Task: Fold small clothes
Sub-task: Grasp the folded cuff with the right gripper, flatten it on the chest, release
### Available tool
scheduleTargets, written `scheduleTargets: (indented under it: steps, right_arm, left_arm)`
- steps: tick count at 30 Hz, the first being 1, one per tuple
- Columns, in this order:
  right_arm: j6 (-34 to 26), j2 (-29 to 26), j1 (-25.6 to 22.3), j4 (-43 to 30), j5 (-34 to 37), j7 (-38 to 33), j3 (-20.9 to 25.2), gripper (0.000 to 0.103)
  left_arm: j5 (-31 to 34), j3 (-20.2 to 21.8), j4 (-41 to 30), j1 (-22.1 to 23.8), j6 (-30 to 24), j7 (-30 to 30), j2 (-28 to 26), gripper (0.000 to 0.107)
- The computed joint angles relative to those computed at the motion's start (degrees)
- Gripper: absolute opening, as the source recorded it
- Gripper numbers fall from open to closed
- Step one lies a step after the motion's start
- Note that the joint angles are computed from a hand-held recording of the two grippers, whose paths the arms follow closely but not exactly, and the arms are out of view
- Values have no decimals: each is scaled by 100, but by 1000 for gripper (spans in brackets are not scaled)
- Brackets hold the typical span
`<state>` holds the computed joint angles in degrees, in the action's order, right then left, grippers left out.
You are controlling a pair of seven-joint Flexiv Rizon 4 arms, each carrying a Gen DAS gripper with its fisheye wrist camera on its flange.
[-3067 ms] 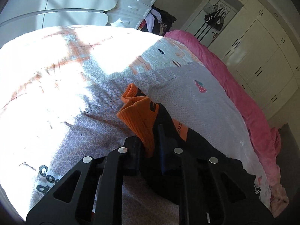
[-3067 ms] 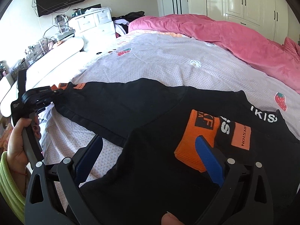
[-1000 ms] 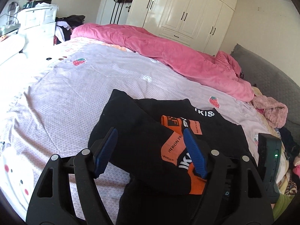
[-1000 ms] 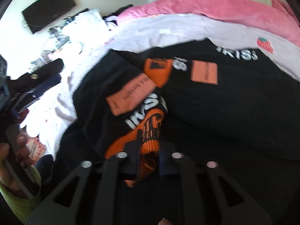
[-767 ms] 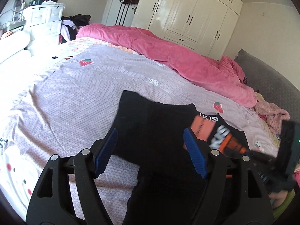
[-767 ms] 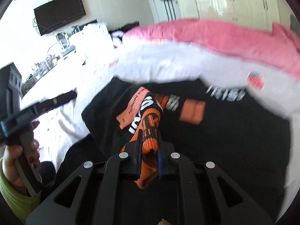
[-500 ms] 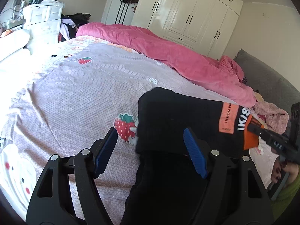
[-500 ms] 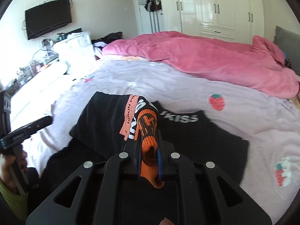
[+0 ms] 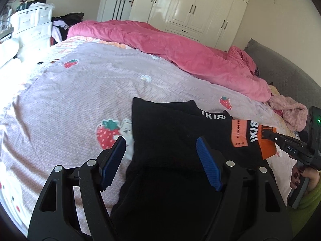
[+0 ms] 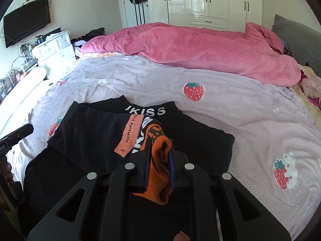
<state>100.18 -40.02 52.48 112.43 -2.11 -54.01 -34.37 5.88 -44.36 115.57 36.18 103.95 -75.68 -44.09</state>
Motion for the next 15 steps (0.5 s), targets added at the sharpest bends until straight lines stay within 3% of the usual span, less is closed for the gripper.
scheduleTargets:
  steps: [7, 10, 15]
  right_arm:
    - [6, -205, 459, 177, 267, 196, -667, 20]
    - [61, -213, 493, 269, 366, 226, -735, 30]
    - [73, -231, 413, 260, 377, 145, -580, 33]
  left_arm:
    - [-389, 462, -603, -836, -503, 335, -56, 65]
    - [-690, 908, -878, -1331, -747, 533, -109, 65]
    - [-1097, 1275, -1022, -1677, -903, 803, -229, 65]
